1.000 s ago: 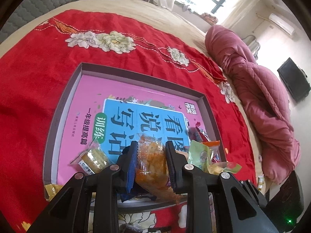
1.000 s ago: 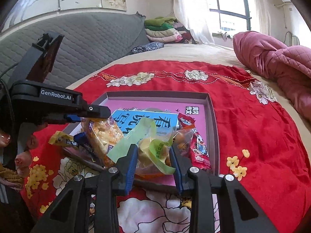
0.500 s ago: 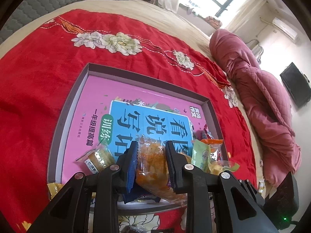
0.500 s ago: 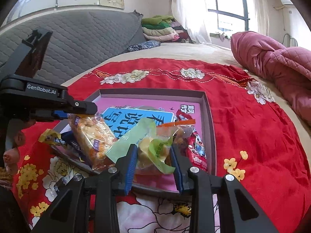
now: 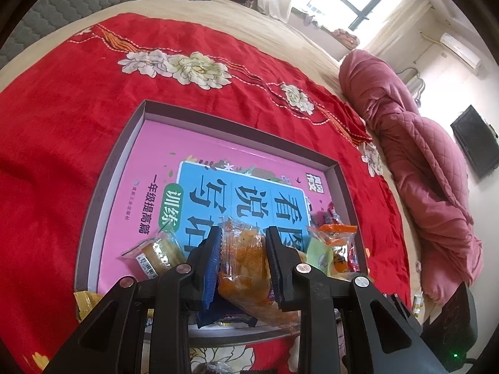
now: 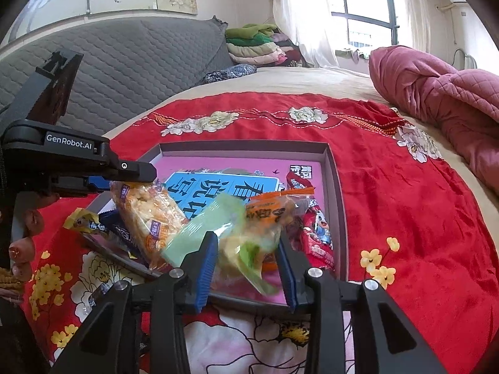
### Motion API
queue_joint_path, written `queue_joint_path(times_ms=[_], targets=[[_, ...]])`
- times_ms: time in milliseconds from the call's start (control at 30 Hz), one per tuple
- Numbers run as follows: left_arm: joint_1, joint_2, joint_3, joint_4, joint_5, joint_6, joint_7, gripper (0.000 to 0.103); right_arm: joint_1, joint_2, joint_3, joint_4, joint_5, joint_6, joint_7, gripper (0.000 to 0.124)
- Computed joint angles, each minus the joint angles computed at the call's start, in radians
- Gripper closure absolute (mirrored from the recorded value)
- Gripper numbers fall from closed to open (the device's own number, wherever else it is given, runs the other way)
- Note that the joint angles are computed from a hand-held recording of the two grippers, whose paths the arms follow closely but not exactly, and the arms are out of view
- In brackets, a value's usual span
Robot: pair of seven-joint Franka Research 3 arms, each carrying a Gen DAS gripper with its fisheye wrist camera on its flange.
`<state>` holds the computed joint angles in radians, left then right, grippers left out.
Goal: Organize snacks
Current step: 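Lower the puffed-snack bag into the tray and open the left tool while the right tool releases the green packet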
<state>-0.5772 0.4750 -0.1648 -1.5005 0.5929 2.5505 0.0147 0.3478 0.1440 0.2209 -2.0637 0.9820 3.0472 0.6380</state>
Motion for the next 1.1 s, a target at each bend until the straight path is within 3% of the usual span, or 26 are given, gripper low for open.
queue_joint_path(times_ms=[633,800,1100], targets=[[0.007,0.004,-0.014,0.010,-0.037,0.003,0.047,0.072,0.009,-0.015,-0.011,0.007,0.138,-0.013,-0.106,0.076],[0.008,0.005,-0.021,0.013,-0.056,0.002,0.077,0.063,0.011,-0.022,-0.012,0.003,0.148,-0.016,-0.111,0.076],[-0.001,0.004,-0.021,0.033,-0.063,-0.027,0.112,0.056,0.016,-0.026,-0.019,0.003,0.161,-0.026,-0.114,0.074]])
